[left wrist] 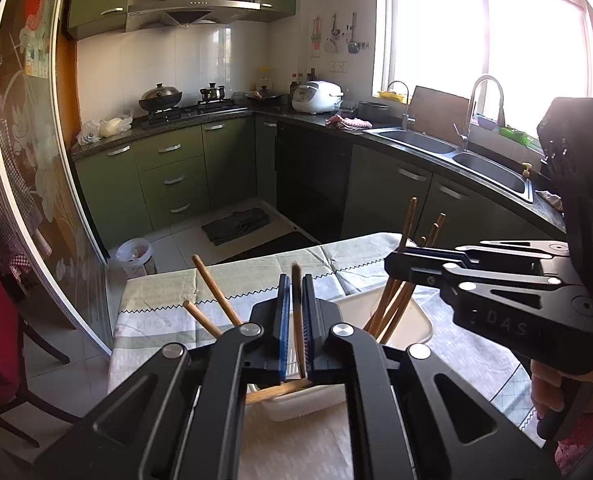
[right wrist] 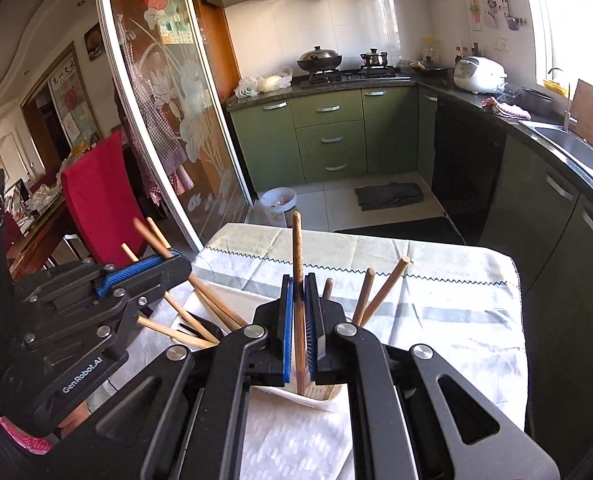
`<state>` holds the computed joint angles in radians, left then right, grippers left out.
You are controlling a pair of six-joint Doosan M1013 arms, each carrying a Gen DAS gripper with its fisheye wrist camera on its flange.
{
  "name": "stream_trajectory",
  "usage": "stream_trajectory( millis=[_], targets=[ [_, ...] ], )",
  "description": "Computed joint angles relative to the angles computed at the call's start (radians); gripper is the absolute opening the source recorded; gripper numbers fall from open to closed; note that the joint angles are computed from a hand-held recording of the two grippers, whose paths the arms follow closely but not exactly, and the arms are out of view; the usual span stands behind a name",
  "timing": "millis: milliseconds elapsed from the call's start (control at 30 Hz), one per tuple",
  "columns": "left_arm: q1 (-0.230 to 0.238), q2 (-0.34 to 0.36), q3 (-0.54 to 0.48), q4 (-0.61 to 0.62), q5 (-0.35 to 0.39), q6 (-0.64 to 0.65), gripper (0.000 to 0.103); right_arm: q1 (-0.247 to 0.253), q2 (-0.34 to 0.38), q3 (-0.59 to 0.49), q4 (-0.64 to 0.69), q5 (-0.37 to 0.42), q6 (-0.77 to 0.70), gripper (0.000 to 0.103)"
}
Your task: Organize utensils
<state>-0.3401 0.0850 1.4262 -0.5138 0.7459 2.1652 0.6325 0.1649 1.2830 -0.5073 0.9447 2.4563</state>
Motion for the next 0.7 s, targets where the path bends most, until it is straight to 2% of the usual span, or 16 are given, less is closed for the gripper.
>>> stream_trajectory(
  millis=[267, 333, 433, 467, 500, 533, 567, 700],
  targets=[
    [0.003, -0.007, 0.004, 0.007, 0.010, 0.000, 0.012, 0.037, -0.018, 0.021, -0.080, 0.013, 0.058, 0.012],
    [0.001, -0.005, -0.003, 0.010, 0.026, 0.003, 0.018, 0.049, -0.029, 0.028, -0.110, 0.018, 0.082, 0.021],
    [0.005, -0.010, -0.005, 0.000, 0.043, -0.017, 0.023, 0.076, -0.056, 0.054, -0.164, 0.011, 0.139, 0.025],
    [0.007, -0.020, 0.004, -0.012, 0.036, -0.018, 0.030, 0.090, -0.068, 0.068, -0.196, 0.008, 0.172, 0.030],
    [0.011, -0.034, 0.017, -0.030, 0.019, -0.012, 0.044, 0.107, -0.082, 0.088, -0.238, 0.006, 0.216, 0.042],
    [0.017, -0.052, 0.036, -0.053, -0.001, 0.002, 0.051, 0.127, -0.097, 0.109, -0.279, 0.008, 0.258, 0.049],
    [0.024, -0.072, 0.058, -0.075, -0.022, 0.016, 0.063, 0.150, -0.112, 0.131, -0.318, 0.014, 0.301, 0.050],
    [0.054, -0.167, 0.168, -0.149, -0.115, 0.061, 0.085, 0.242, -0.166, 0.228, -0.447, 0.055, 0.470, 0.067]
  ],
)
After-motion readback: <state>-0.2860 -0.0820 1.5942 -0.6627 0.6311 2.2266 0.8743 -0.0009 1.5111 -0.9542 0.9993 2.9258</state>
